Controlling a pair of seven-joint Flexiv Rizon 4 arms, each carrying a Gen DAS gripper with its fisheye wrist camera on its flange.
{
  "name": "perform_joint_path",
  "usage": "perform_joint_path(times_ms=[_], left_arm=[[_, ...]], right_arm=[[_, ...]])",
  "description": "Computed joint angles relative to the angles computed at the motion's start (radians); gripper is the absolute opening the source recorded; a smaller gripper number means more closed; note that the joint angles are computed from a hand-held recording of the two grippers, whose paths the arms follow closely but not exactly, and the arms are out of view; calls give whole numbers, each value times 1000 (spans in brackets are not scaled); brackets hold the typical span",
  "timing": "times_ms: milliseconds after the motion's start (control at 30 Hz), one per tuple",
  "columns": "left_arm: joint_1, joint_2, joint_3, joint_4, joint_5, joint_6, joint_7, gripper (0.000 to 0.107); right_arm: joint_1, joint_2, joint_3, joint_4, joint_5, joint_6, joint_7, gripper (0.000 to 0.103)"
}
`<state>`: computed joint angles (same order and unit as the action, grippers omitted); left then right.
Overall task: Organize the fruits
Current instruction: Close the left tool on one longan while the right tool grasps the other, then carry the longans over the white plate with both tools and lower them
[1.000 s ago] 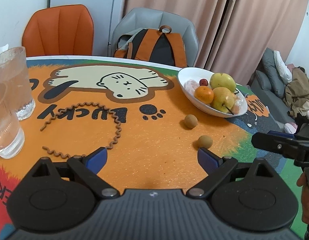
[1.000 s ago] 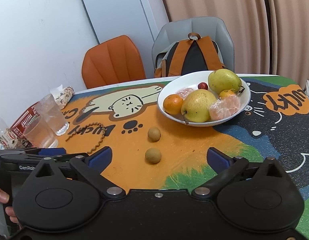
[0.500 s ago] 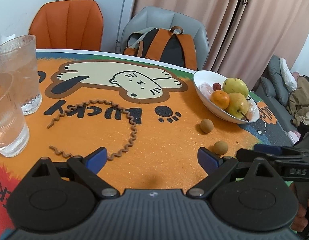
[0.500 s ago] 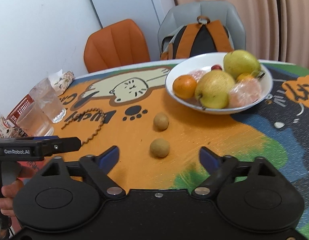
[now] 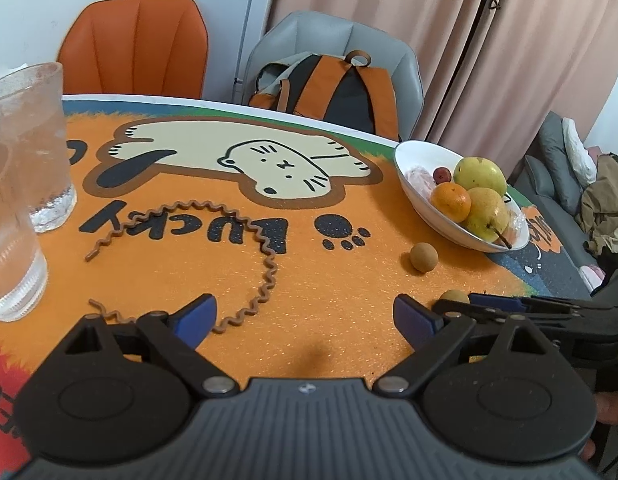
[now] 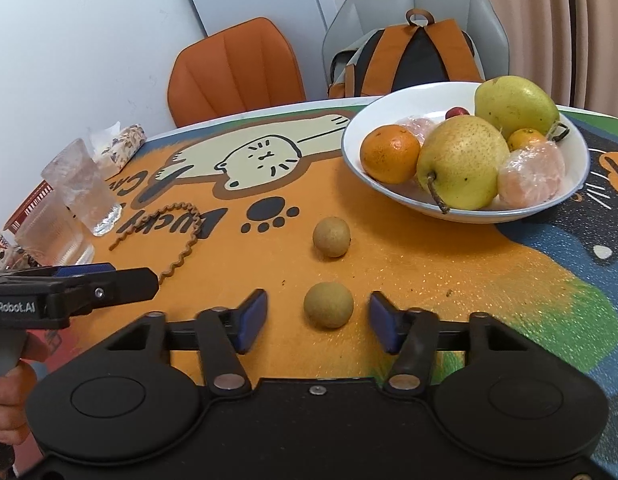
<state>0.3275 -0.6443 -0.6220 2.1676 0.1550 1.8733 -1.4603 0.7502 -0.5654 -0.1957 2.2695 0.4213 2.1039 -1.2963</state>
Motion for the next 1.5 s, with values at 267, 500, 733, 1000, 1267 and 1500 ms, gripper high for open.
perform_joint_path(times_ms=[267, 500, 733, 1000, 1267, 1500], left_arm=[[-68, -18, 32, -46, -14, 1, 11, 93], [-129, -57, 40, -104, -28, -10, 32, 88], [-191, -90, 49, -162, -50, -30, 62, 80], [-279, -118, 85, -220, -97, -51, 86, 71], [-330, -142, 111, -264, -140, -73, 93, 58], [-328, -146, 103, -263, -168, -94, 96, 23]], right_arm=[[-83, 5, 55, 15, -23, 48, 15, 25], [-118, 19, 70, 44, 5, 80, 7, 25], [-157, 28, 87, 64, 14, 105, 0, 25], [-215, 35, 115, 90, 4, 131, 7, 25], [-239, 44, 118, 108, 8, 148, 4, 25], [-230, 49, 113, 114, 37, 155, -2, 25]])
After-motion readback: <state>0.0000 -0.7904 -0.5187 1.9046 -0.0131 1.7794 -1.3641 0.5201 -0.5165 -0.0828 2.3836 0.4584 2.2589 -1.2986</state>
